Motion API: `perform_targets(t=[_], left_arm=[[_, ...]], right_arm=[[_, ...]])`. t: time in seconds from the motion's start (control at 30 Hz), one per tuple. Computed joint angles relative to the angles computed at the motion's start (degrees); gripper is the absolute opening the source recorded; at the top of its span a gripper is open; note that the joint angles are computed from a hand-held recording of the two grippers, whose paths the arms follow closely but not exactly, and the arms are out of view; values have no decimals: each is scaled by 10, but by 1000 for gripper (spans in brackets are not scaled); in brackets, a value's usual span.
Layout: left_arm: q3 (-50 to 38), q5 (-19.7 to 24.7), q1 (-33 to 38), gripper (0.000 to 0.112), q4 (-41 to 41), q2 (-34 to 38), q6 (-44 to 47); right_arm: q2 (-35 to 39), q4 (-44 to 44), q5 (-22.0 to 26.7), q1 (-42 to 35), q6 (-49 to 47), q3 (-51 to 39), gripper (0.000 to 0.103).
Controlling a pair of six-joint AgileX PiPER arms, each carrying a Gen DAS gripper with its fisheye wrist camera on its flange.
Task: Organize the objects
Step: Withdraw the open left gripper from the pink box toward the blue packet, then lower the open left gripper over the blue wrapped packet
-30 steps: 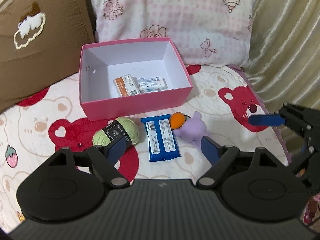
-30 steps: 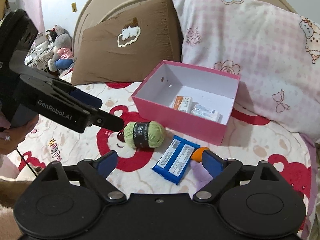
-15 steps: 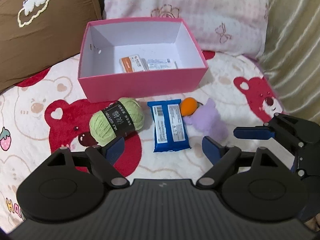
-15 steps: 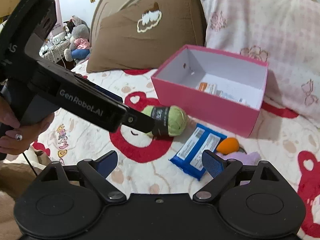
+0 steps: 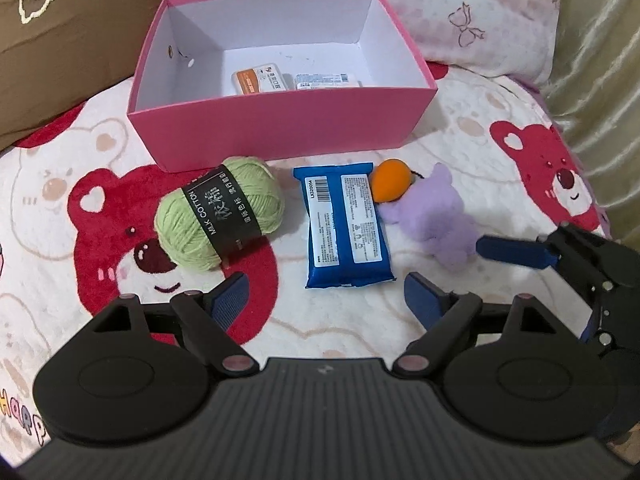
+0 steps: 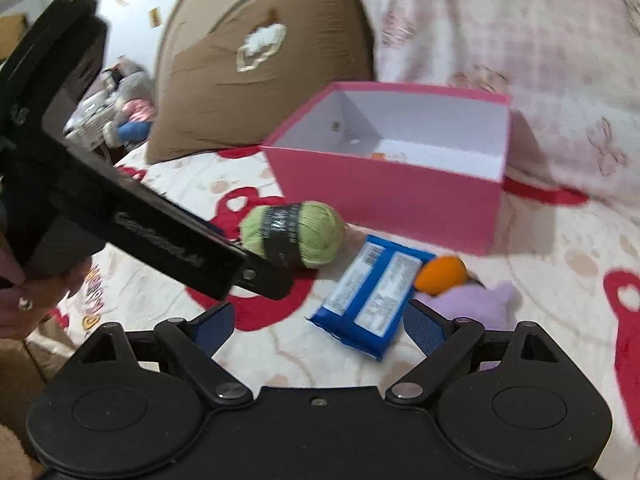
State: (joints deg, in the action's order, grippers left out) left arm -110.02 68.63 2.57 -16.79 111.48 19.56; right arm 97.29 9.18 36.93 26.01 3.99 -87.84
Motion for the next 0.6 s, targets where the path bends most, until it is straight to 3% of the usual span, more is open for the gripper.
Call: perform_targets(t=[0.13, 0.23, 0.37, 0.6], left_arm=[[8, -22, 3, 84, -13, 13, 7], [33, -55, 9, 84, -37, 16, 17], [42, -59, 20, 84, -68, 34, -6], [125, -168, 2, 83, -71, 15, 34]], right_arm=[[13, 42, -13, -16, -3, 16, 93], [30, 11, -24, -8, 12, 11, 93], [52, -8, -21, -1, 30, -2, 93], [80, -27, -22, 20, 48, -7, 93]])
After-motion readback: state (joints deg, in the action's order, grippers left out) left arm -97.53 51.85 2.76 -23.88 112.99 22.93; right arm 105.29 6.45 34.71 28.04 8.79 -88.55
